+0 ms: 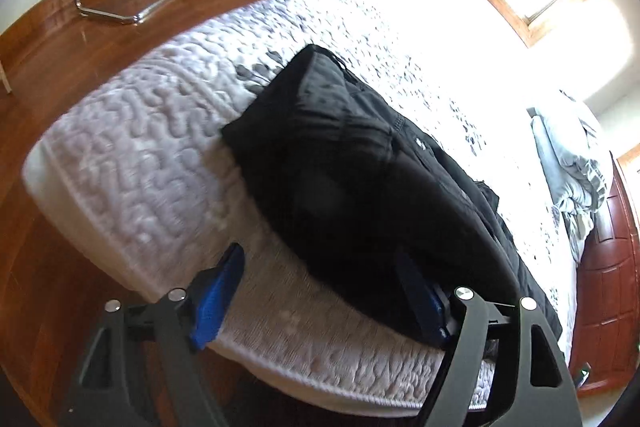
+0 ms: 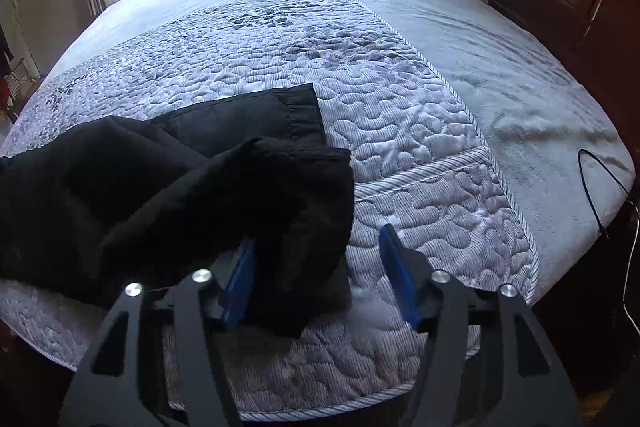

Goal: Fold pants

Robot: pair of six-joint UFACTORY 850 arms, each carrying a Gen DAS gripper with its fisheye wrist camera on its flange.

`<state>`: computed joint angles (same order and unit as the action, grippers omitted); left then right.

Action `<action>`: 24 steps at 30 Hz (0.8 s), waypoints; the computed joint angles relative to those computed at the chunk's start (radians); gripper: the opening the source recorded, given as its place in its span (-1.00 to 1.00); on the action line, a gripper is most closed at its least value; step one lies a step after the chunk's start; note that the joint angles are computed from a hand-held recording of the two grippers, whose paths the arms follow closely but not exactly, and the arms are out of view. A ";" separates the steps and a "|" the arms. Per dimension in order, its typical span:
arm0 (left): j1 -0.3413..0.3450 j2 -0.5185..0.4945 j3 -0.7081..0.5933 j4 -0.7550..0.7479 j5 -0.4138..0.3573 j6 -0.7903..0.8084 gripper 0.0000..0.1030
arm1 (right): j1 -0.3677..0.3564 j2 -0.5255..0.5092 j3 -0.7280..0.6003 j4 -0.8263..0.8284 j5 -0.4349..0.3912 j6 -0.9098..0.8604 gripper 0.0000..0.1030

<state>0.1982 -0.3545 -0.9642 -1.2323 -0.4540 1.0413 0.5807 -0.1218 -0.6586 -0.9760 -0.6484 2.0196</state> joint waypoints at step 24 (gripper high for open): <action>-0.055 -0.149 -0.141 -0.251 -0.247 -0.194 -0.78 | 0.170 0.037 -0.118 -0.018 -0.101 0.033 0.51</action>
